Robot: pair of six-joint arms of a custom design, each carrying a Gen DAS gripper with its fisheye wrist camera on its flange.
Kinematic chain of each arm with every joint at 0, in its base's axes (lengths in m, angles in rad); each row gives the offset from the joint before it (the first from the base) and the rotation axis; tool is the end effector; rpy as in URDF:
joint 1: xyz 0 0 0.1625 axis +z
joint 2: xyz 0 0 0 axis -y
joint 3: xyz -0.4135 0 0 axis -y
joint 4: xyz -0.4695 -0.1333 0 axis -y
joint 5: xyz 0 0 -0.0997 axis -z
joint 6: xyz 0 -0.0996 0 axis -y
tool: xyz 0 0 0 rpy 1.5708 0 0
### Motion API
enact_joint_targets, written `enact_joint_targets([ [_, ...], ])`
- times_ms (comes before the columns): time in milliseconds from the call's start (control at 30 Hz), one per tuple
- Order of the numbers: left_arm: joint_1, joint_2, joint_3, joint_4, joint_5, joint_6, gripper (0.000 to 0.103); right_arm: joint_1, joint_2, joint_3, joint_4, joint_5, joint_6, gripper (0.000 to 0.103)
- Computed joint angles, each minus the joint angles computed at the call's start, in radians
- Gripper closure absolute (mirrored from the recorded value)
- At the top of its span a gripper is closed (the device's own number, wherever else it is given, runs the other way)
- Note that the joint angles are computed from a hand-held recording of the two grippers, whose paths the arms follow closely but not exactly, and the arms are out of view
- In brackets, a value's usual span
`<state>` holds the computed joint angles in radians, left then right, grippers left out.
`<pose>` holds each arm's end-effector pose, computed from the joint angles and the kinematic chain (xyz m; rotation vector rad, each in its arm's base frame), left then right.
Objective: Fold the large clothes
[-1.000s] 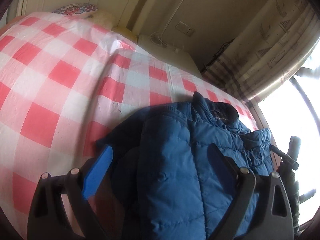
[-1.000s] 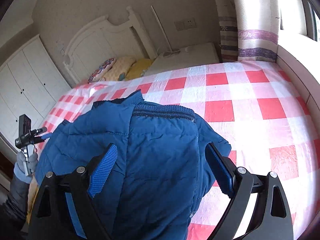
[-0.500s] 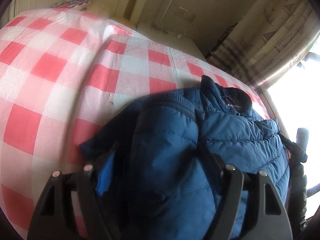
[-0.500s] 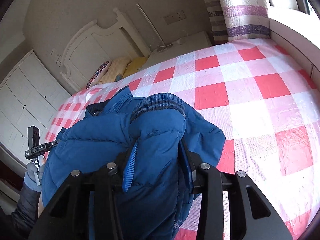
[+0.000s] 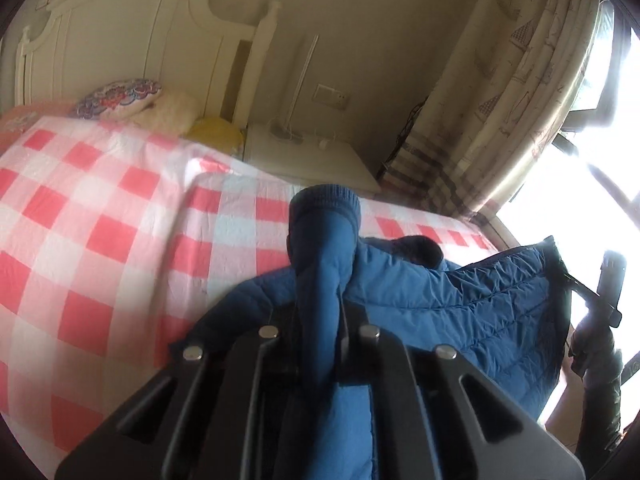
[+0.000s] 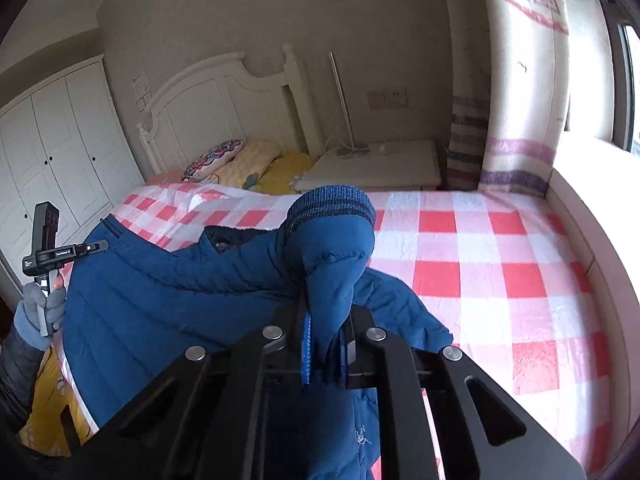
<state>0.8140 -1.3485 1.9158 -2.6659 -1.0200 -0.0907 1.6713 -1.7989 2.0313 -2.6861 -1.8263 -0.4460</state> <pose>-0.2881 -0.5752 0.2904 0.6853 2.6093 -0.9751 0.1579 -0.4877 0.4730 0.5339 -2.4730 1.1199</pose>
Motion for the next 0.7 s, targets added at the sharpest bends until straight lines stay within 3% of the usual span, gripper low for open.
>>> enact_joint_targets([
  [133,-0.005,0.087,-0.138,0.049,0.111,-0.044,0.092,0.072,0.097,-0.132,-0.022,-0.081,0.054,0.092],
  [300,0.064,0.27,-0.255,0.202,0.257,-0.157,0.091,0.029,0.273,-0.235,0.061,-0.232,0.179,0.092],
  [367,0.099,0.323,-0.25,0.26,0.294,-0.209,0.071,-0.008,0.337,-0.227,0.109,-0.33,0.208,0.09],
  [433,0.1,0.317,-0.232,0.228,0.314,-0.211,0.066,-0.05,0.332,-0.178,0.046,-0.277,0.216,0.09],
  [533,0.1,0.307,-0.233,0.272,0.36,-0.263,0.04,-0.066,0.31,-0.177,0.067,-0.241,0.246,0.088],
  [600,0.097,0.278,-0.211,0.223,0.349,-0.269,0.034,-0.076,0.29,-0.185,0.109,-0.201,0.289,0.079],
  [667,0.068,0.255,-0.165,0.051,0.404,-0.213,0.026,-0.06,0.265,-0.179,0.097,-0.21,0.313,0.046],
  [700,0.047,0.255,-0.15,-0.05,0.437,-0.174,0.023,-0.045,0.253,-0.173,0.054,-0.21,0.307,0.041],
])
